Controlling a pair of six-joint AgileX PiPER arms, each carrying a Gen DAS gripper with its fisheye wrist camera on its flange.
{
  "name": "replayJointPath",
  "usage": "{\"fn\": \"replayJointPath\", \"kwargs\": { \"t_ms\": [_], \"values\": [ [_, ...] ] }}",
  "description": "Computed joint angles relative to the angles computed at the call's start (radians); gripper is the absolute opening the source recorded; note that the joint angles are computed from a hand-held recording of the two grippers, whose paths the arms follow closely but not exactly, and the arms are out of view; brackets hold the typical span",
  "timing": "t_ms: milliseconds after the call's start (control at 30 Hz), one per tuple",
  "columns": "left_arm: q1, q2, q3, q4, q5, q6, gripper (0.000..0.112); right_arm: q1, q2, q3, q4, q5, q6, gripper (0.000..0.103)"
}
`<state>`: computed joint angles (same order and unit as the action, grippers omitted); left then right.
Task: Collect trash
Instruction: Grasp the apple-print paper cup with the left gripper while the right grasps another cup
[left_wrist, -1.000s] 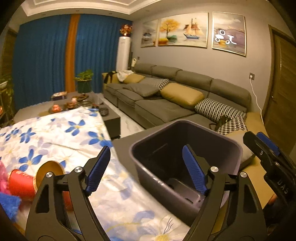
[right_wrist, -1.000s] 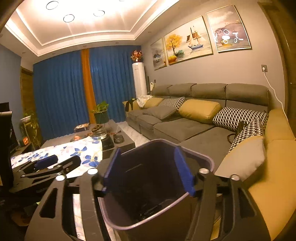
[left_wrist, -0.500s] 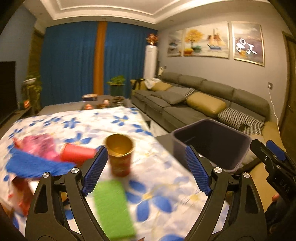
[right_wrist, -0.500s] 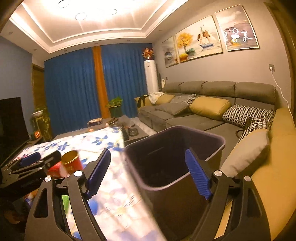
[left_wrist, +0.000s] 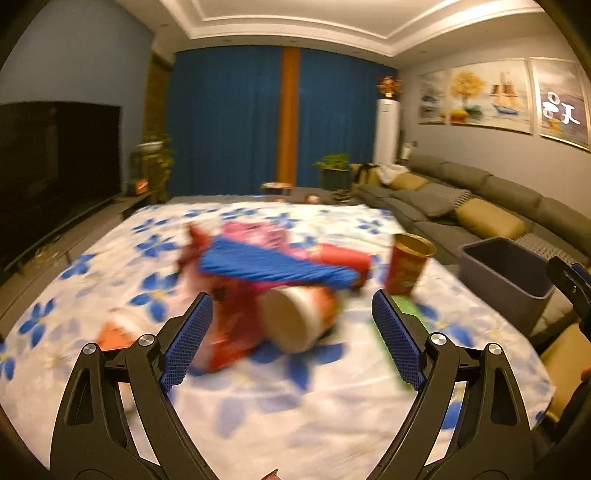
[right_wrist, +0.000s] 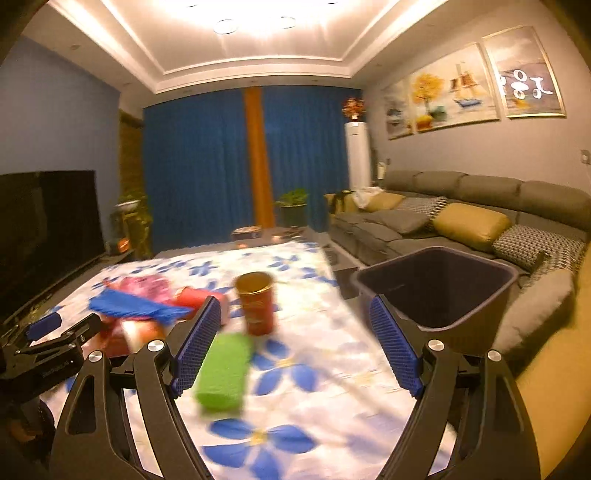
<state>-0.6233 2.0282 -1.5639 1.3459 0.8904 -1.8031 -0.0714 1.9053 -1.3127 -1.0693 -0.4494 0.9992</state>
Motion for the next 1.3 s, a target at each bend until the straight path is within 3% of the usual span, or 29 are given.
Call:
{"fn": "replayJointPath", "kwargs": {
  "t_ms": [167,400,733,1100,1233,1300],
  "values": [
    [0.022,-0.144,0.249,0.060,0.028,-0.138,0.086,0.090,-0.026,0.044,0.026,0.002,-0.049,0.081],
    [0.076,-0.248,0.417,0.064,0.011,-0.211,0.086,0.188,-0.016,0.049,0.042,0.029,-0.095,0.081],
    [0.208,-0.287,0.496,0.040,-0.216,-0.179,0.085,0.291,0.031,0.015,0.123,0.098,-0.189,0.081],
    [0.300,-0.271,0.501,-0.036,-0.360,-0.102,0.064,0.366,0.094,-0.076,0.131,0.207,-0.219,0.081],
    [0.316,-0.278,0.517,-0.012,-0.399,-0.122,0.062,0.399,0.132,-0.137,0.069,0.270,-0.176,0.081],
    [0.330,-0.286,0.533,0.019,-0.426,-0.157,0.061,0.412,0.155,-0.176,-0.032,0.303,-0.080,0.081]
  ]
}}
